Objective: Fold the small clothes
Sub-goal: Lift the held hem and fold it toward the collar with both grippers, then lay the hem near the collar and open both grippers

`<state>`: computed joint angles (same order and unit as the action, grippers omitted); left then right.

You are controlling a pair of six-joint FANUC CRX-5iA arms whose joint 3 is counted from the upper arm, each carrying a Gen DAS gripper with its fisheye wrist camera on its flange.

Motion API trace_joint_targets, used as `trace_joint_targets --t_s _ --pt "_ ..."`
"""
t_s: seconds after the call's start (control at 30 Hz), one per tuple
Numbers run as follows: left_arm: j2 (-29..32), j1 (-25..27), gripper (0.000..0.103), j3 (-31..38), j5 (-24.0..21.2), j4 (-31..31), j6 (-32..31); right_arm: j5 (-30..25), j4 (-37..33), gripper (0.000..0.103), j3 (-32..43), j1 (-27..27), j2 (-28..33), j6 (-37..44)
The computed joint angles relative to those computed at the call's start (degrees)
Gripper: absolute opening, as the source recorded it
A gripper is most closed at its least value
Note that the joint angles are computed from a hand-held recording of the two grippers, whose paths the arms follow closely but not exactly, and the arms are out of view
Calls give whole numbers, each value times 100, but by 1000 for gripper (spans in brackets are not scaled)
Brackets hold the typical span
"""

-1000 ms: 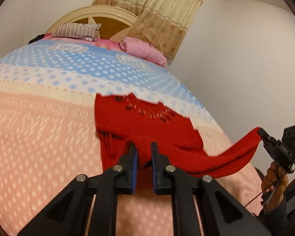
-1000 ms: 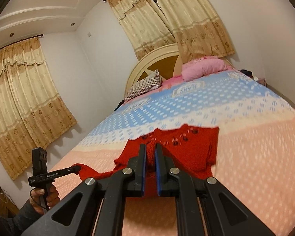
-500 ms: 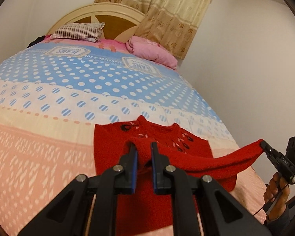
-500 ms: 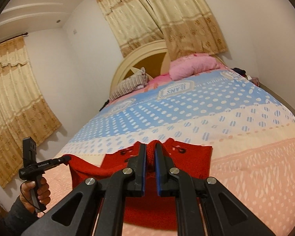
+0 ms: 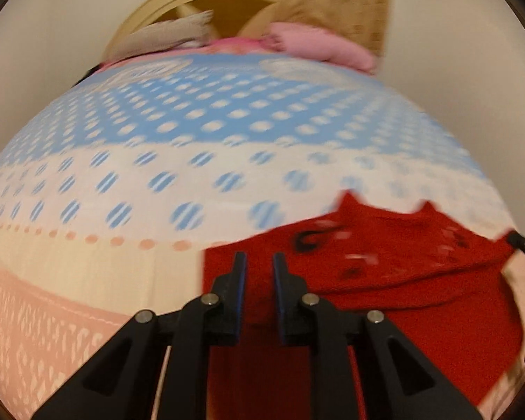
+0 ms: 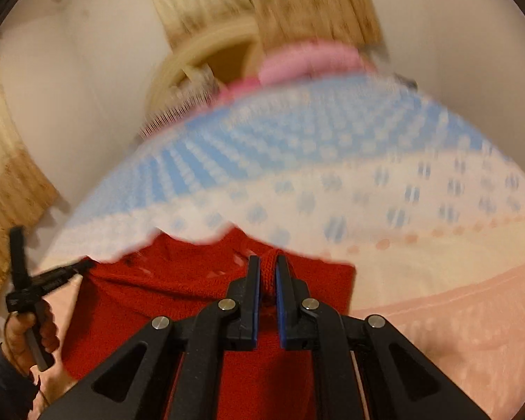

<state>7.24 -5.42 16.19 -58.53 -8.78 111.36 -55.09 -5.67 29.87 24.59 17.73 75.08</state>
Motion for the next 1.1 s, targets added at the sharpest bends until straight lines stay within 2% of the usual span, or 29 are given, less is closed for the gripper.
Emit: trace_joint_targets --t_s 0.03,0.07,0.1,0.13,0.17,0.23,0.33,0.5,0.57,0.87,1.03,1.07,1.1 --pt "-41 29 20 -76 41 -25 123 6 52 14 -34 -14 48 -89" --pt "-218 127 22 -357 229 56 254 70 85 27 -125 -16 18 -151" --pt "-307 175 29 -484 313 89 299 208 107 49 -302 -25 -74 -191" --pt "-467 225 34 -653 359 23 424 443 126 57 -591 -27 -251 -136" --pt "-605 261 42 -806 454 6 485 609 257 61 -804 8 -374 -133" --pt "-783 252 44 -974 534 -106 573 831 621 61 -1186 99 -591 -203" --pt "-1041 277 44 -1254 585 -58 463 910 446 61 -1446 82 -865 -86" --pt "-1071 115 44 -1318 347 -59 276 815 259 61 -1607 143 -1040 43" --pt "-1219 84 44 -1528 429 61 153 832 173 61 -1743 147 -1132 5" --pt "-1409 -132 49 -1653 349 -256 250 831 -88 61 -2368 175 -1666 -69" --pt "-1729 -65 49 -2036 536 -26 240 806 -223 61 -2721 212 -2044 58" --pt "-1826 -36 50 -2167 641 56 208 800 -221 61 -2803 225 -2104 79" --pt "-1844 -64 55 -2182 639 14 237 723 -272 61 -2798 221 -2102 151"
